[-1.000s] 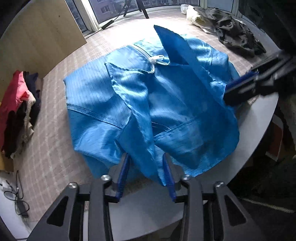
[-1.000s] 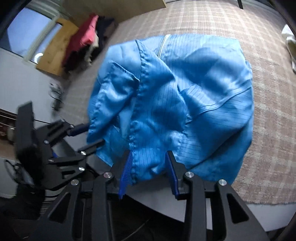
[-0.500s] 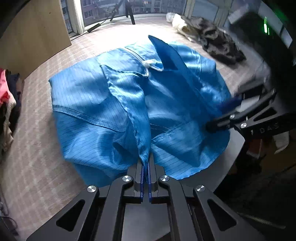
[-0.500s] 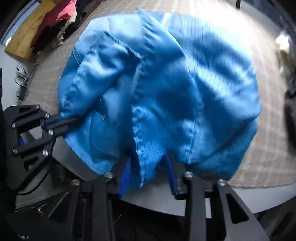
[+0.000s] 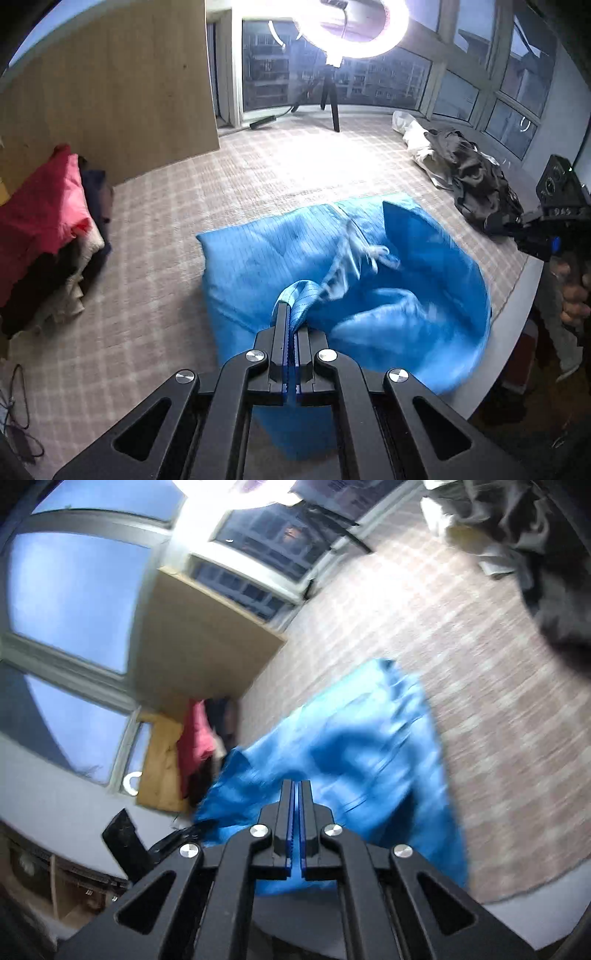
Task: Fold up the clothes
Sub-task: 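Lift the coat hem with both grippers and fold it over the coat body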
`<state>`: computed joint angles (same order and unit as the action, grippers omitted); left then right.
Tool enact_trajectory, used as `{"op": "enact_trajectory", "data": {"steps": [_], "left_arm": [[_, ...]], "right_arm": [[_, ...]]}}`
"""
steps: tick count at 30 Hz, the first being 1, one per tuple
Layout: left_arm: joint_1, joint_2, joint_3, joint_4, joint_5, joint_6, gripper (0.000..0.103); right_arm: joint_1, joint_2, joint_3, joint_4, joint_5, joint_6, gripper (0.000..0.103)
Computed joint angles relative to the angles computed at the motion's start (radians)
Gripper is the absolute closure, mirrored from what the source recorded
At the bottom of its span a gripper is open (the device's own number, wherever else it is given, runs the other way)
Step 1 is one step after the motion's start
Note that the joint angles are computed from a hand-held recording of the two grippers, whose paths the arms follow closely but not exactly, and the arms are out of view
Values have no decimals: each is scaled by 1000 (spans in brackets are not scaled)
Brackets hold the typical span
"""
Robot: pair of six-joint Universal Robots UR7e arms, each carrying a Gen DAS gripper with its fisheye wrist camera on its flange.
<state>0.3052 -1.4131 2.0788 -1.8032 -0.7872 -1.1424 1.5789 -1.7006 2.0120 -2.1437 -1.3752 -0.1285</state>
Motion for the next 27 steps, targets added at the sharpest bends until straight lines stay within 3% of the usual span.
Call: {"op": "enact_trajectory", "data": {"steps": [2, 3, 6, 10, 13, 16, 19, 23, 26, 27], "left_arm": [[22, 21, -4, -37, -12, 39, 102], [23, 25, 0, -55, -26, 51, 102], [16, 23, 10, -70, -61, 56, 102], [-16, 20, 34, -90, -114, 23, 102], [-53, 25, 63, -121, -137, 22, 102], [-73, 35, 80, -151, -157, 40, 102], [-83, 33, 103, -196, -175, 59, 102], [-86, 23, 119, -199, -177, 59, 102], [-82, 12, 128, -189, -182, 53, 102], [-82, 9, 127, -178, -180, 48, 102]], "right_arm": [[52, 43, -47, 76, -87, 14, 97], [95, 59, -68, 106, -166, 21, 97], [208, 81, -78, 136, -351, 32, 82], [326, 120, -47, 135, -403, 44, 74], [429, 165, -16, 97, -526, 11, 62], [467, 194, 15, 99, -600, 27, 62], [473, 188, 33, 140, -610, 52, 62], [492, 202, 66, 141, -764, 72, 62], [449, 176, 72, 136, -734, 87, 62], [438, 168, 72, 136, -725, 84, 69]]}}
